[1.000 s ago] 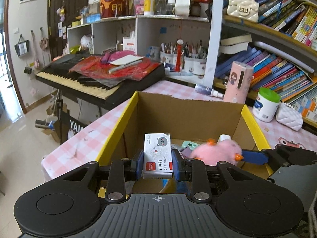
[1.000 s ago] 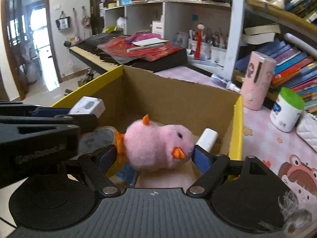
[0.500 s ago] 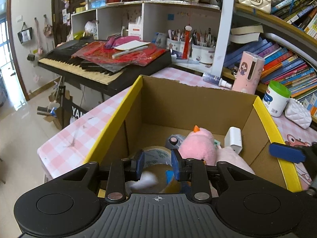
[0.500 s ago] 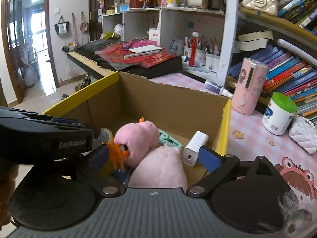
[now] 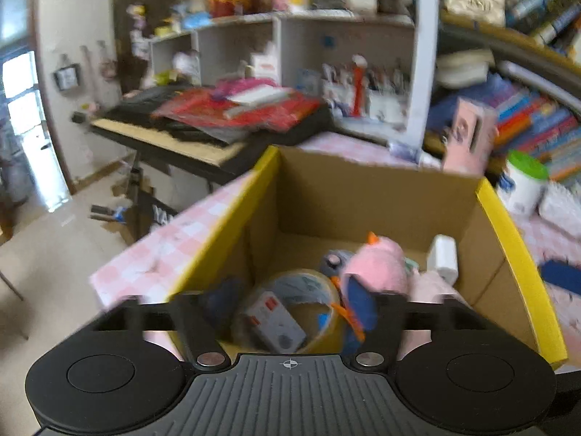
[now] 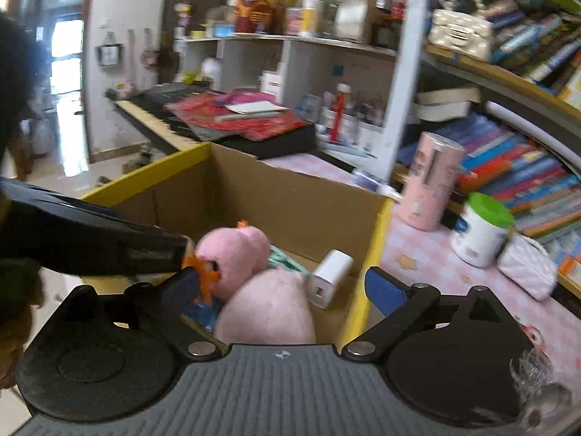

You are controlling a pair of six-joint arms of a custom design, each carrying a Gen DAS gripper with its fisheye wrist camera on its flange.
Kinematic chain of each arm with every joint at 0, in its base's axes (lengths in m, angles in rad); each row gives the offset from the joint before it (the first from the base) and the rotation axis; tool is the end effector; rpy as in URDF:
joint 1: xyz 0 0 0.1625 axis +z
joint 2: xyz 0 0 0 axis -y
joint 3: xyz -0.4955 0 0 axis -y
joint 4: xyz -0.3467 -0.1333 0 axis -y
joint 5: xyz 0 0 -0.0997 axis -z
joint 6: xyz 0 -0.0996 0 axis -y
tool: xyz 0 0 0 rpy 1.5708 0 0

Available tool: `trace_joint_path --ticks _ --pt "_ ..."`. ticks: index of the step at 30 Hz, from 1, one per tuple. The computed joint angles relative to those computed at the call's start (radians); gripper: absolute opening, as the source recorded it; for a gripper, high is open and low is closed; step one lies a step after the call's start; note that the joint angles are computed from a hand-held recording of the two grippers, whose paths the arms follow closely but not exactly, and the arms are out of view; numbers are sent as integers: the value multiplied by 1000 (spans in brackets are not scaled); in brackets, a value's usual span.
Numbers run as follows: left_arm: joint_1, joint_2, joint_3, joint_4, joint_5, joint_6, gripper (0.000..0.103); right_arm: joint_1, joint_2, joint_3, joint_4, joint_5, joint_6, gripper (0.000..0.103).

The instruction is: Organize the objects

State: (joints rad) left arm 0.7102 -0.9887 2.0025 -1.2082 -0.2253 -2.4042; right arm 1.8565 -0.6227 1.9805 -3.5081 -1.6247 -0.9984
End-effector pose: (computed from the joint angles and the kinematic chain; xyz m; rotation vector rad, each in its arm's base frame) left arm -0.1934 -0.4701 0.1800 -0.3379 1.7403 -1.2543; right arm 0.2957 -0.5527 0.0840 1.6547 -2.2504 0.7542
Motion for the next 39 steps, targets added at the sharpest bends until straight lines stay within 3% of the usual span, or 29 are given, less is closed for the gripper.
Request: trace_joint_path --ticks 2,4,9,11,15,22,26,35,39 --pt "-33 -7 26 36 22 -86 86 1 -10 13 -11 -11 27 98" --pt "-55 -17 48 14 27 -72 86 5 -14 30 -48 -28 45 98" --pt "-114 4 29 255 29 -257 94 22 -24 89 -152 -90 125 99" --pt "-138 5 43 276 23 -289 97 32 -32 112 -182 -134 169 99" --pt "-188 -22 127 88 -3 -150 98 48 -47 176 -246 -227 254 99" --pt "-267 -47 269 -231 -80 69 100 70 -48 316 -443 -336 280 103" --pt "-308 -47 324 -368 -117 149 100 84 -58 376 -490 -420 347 103" --pt "-378 0 400 -667 -133 386 100 79 -41 488 -723 -540 378 103" --pt "-392 25 412 -778 -123 496 100 71 -45 512 -773 -575 393 103"
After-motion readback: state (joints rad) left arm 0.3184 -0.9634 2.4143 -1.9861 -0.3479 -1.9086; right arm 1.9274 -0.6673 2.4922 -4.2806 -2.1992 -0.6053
